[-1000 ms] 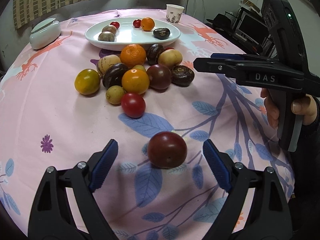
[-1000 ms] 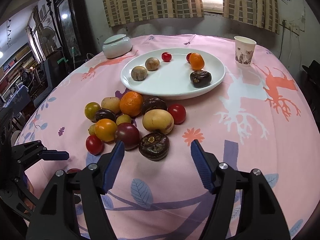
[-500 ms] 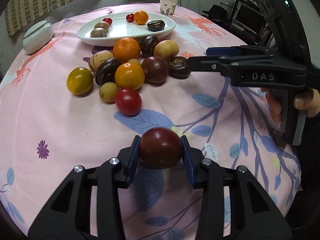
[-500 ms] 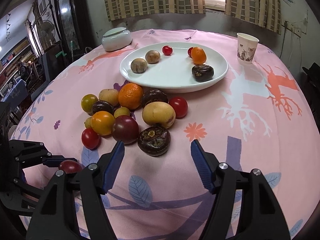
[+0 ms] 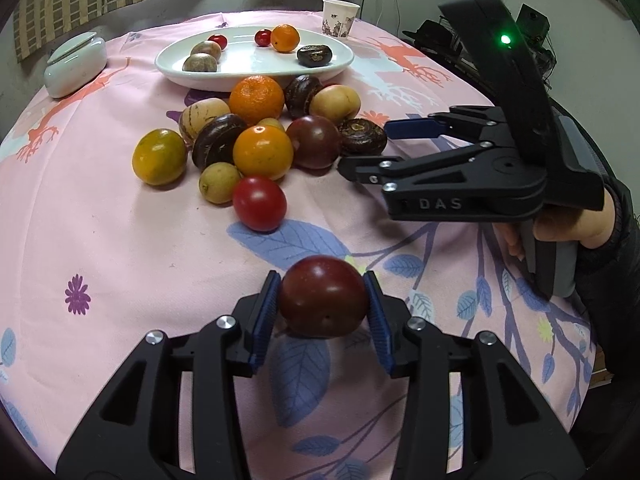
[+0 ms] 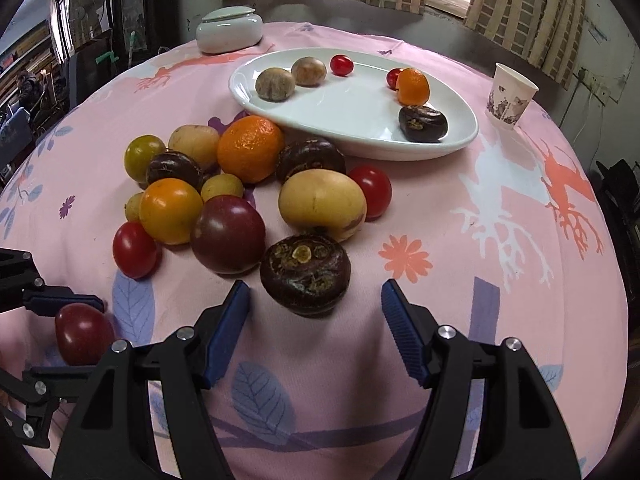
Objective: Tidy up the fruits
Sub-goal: 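Grasp a dark red tomato with the left tool while the right tool grasps a mangosteen, then carry the dark red tomato and mangosteen over the white plate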
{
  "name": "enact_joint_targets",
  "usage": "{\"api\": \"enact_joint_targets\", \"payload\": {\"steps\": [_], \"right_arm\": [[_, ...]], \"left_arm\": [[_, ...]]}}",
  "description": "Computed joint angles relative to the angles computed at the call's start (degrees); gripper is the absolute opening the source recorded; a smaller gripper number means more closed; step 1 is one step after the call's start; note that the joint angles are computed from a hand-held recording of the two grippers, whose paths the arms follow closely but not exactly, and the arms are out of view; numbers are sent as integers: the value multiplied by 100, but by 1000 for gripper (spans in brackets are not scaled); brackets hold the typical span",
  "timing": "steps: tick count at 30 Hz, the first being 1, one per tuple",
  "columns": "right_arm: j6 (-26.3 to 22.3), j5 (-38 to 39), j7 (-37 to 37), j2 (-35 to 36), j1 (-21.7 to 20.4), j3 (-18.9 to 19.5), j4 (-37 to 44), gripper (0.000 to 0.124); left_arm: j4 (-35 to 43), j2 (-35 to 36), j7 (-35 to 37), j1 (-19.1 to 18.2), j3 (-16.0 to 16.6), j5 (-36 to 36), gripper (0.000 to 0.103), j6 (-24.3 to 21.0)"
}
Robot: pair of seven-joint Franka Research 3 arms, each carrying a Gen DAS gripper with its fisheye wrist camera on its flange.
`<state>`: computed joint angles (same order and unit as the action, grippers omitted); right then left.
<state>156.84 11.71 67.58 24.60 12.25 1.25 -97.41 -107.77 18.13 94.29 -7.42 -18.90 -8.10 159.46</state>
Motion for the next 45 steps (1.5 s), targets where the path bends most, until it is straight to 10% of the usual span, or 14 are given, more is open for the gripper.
{"api": "enact_joint_targets", "payload": {"steps": [5, 26, 45], "right_arm": [[-184, 113, -264, 117, -90, 142, 237, 44], [299, 1165, -764, -725, -416, 322, -751, 43], [491, 1677, -1099, -808, -511, 244, -314, 44]], "left_arm": [[12, 13, 17, 17, -15, -41, 43, 1], [159, -137, -771, -245, 393, 633, 41, -20], [2399, 920, -1645, -377, 651, 1583, 41, -583]]}}
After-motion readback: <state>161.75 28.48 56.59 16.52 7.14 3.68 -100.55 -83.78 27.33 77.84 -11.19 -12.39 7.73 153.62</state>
